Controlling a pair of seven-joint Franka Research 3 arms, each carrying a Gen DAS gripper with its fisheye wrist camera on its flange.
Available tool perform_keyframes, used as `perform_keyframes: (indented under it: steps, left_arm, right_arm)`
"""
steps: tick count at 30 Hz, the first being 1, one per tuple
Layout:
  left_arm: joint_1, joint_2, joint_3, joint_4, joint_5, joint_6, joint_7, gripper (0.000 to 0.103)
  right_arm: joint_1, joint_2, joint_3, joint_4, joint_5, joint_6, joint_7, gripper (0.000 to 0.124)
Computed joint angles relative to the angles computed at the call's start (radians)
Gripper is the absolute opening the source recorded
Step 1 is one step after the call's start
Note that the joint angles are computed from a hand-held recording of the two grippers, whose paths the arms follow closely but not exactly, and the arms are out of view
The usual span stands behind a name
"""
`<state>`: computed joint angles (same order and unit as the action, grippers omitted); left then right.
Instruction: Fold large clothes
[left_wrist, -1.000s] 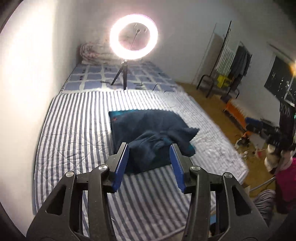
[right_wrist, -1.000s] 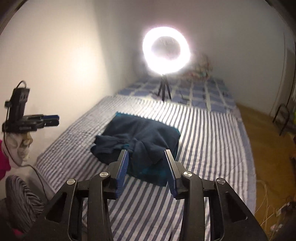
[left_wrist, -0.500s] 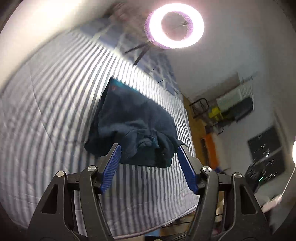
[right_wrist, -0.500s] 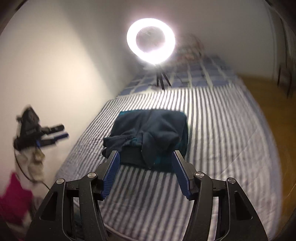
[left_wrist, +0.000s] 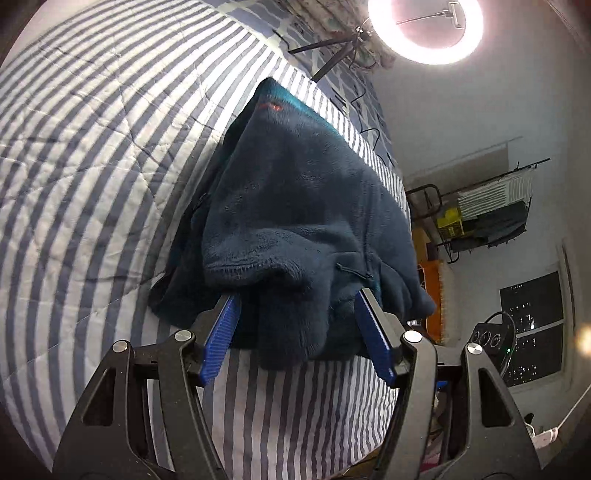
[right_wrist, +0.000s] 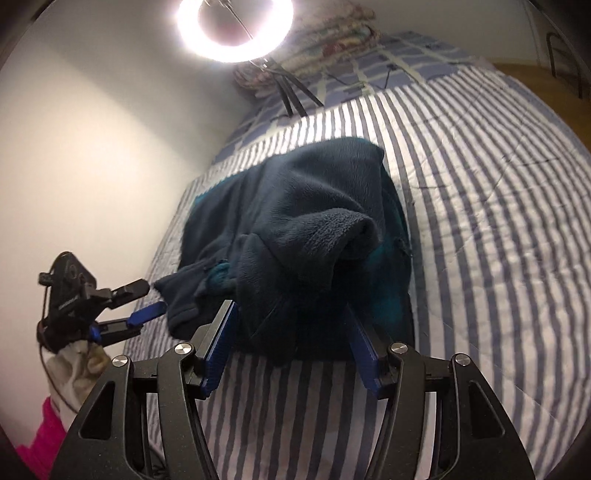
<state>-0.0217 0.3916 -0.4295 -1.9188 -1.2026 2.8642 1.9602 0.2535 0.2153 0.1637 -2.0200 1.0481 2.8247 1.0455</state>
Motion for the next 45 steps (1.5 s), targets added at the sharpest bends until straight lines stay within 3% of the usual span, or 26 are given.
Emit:
perform_keyframes:
  steps: [1,3,4,6,7,9,11,13,15,18,21,25,27,31,33,36,39,45]
  left_arm:
    - [0.001,0.014,-0.004,0.012,-0.008,0.001,0.008,0.061]
    - [-0.003,0.036,-0.004,0.034,0.009,-0.012,0.004,0.023]
    - [-0.010,0.041,-0.001,0.039,0.031,-0.008,-0.005,0.016]
    - [-0.020,0.019,-0.005,0.017,0.055,0.039,-0.021,0.013]
    - [-0.011,0.002,-0.019,0.001,0.042,0.056,-0.016,0.012]
    - [0.027,-0.049,-0.065,-0.038,-0.057,0.060,0.080,0.011]
    - [-0.012,-0.091,-0.033,-0.080,-0.028,0.092,0.087,0.011]
    - [-0.069,-0.097,0.024,-0.119,0.110,0.105,-0.020,0.011]
    - [-0.095,-0.060,0.063,-0.130,0.236,0.077,-0.148,0.011]
    - [-0.113,-0.015,0.085,-0.120,0.357,0.076,-0.249,0.011]
    - [-0.149,-0.022,0.109,-0.133,0.483,0.112,-0.333,0.012]
    - [-0.144,-0.078,0.112,-0.158,0.598,0.067,-0.431,0.018]
    - [-0.097,-0.132,0.064,-0.205,0.578,0.083,-0.416,0.019]
    - [-0.058,-0.220,0.012,-0.263,0.534,0.173,-0.375,0.019]
    - [-0.079,-0.222,0.034,-0.244,0.598,0.199,-0.398,0.019]
    - [-0.143,-0.160,0.104,-0.140,0.805,0.181,-0.514,0.019]
    - [-0.151,-0.076,0.104,-0.026,0.915,0.143,-0.552,0.019]
    - [-0.196,0.099,0.094,0.184,1.111,0.073,-0.579,0.019]
  right_arm:
    - [0.003,0.016,-0.003,0.014,-0.009,0.004,0.013,0.058]
    - [-0.002,0.040,0.003,0.036,-0.002,0.000,0.016,0.057]
    - [-0.023,0.049,0.021,0.048,0.053,-0.020,-0.027,0.039]
    - [-0.056,0.056,0.039,0.065,0.160,-0.088,-0.109,0.010]
    - [-0.063,0.049,0.038,0.062,0.195,-0.116,-0.126,0.010]
    - [-0.065,0.017,0.031,0.039,0.261,-0.146,-0.156,0.009]
    - [-0.069,-0.023,0.017,0.010,0.347,-0.211,-0.189,0.009]
    - [-0.058,-0.071,-0.002,-0.036,0.409,-0.243,-0.229,0.009]
    - [-0.028,-0.068,-0.023,-0.055,0.342,-0.229,-0.181,0.009]
    - [0.014,-0.018,-0.042,-0.060,0.122,-0.164,-0.008,0.008]
    - [0.016,-0.007,-0.033,-0.062,0.076,-0.141,0.007,0.008]
    - [0.021,-0.063,-0.034,-0.090,-0.026,-0.168,0.052,0.015]
    - [0.025,-0.107,-0.042,-0.111,-0.093,-0.187,0.064,0.015]
    - [0.012,-0.232,-0.070,-0.181,-0.050,-0.274,-0.069,0.017]
    - [0.014,-0.287,-0.092,-0.218,-0.011,-0.283,-0.119,0.024]
    - [0.008,-0.281,-0.126,-0.196,0.056,-0.258,-0.181,0.048]
    - [-0.009,-0.214,-0.139,-0.130,0.118,-0.235,-0.224,0.049]
    - [-0.089,0.001,-0.122,0.085,0.156,-0.287,-0.195,0.050]
